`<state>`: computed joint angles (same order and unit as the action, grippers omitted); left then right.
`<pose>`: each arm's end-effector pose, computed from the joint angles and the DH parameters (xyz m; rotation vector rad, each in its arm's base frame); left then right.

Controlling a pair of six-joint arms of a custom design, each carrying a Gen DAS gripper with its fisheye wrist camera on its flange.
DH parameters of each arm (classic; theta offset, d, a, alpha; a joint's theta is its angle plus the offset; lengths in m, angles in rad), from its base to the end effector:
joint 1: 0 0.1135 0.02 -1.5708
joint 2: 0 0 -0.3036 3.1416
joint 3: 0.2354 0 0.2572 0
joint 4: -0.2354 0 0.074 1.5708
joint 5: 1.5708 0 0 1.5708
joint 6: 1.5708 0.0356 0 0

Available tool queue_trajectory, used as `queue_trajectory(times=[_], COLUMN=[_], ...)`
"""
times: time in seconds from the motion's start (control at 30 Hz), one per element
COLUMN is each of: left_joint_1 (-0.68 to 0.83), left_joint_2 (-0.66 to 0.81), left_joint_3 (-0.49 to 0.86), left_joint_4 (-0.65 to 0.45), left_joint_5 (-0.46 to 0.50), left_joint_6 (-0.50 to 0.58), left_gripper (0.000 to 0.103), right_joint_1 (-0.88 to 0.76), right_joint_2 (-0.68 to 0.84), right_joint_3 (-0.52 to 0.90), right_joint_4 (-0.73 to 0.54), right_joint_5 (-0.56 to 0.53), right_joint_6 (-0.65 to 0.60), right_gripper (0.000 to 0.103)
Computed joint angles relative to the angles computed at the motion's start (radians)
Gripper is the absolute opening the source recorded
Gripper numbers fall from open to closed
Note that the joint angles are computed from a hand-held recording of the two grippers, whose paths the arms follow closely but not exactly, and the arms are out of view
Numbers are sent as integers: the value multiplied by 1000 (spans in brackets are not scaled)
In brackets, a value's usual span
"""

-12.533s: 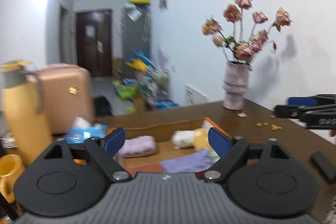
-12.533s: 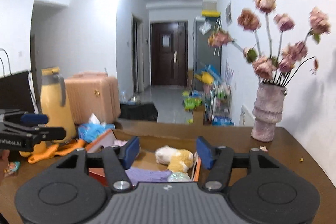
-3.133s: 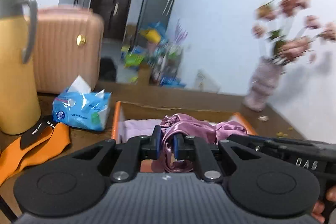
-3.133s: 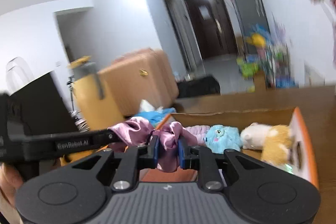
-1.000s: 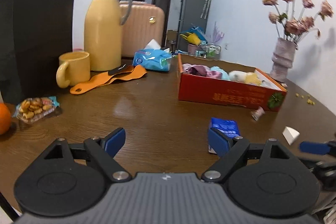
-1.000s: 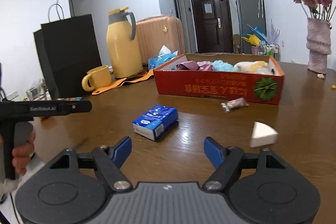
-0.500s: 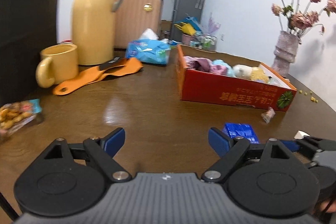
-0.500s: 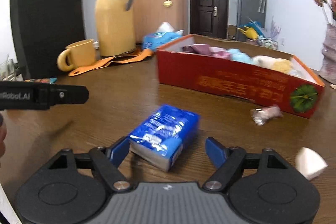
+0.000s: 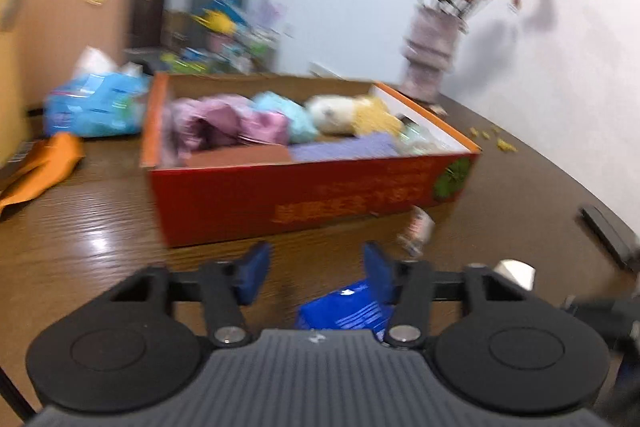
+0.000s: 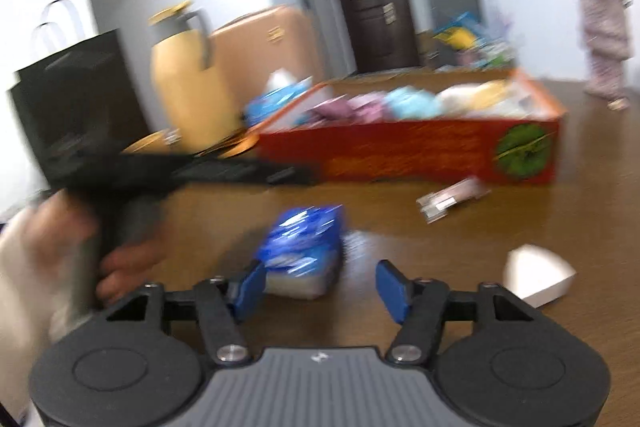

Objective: Organize soft objects
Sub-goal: 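Lower both grippers to the blue tissue pack and close on it, then lift the blue tissue pack and lower it into the box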

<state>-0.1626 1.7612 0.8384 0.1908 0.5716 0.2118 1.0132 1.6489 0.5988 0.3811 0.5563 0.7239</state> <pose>0.3458 -0.0762 0.1789 0.6989 2.1271 -0.6278 0.1757 0.2462 0.1644 -0.0156 2.1512 0.3946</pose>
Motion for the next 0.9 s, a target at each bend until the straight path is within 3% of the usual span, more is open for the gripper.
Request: queue_trajectory(times=[0.07, 0.13, 0.3, 0.43, 0.6, 0.73, 0.9], left_joint_1=[5, 6, 64, 136, 166, 142, 144], left_joint_2=[54, 86, 52, 6, -102, -174, -188], left_joint_3=[72, 116, 44, -35, -188, -258, -263], left_joint_4=[-97, -173, -147, -157, -122, -93, -34], left_joint_5=[56, 48, 99, 149, 214, 188, 147], left_joint_6=[38, 39, -28, -129, -212, -233, -308], left_gripper=[35, 27, 26, 26, 26, 27, 28], right_joint_1=[-4, -18, -77, -76, -93, -107, -150], right_joint_2=[44, 91, 134, 104, 55, 24, -3], right_joint_3=[-5, 3, -40, -94, -151, -174, -179], right_joint_4=[94, 151, 302, 348, 339, 314, 299], right_joint_5=[-96, -139, -193, -136, -137, -113, -134], right_joint_6=[-1, 19, 114, 152, 167, 177, 126], right_gripper=[54, 54, 54, 54, 46, 35, 35])
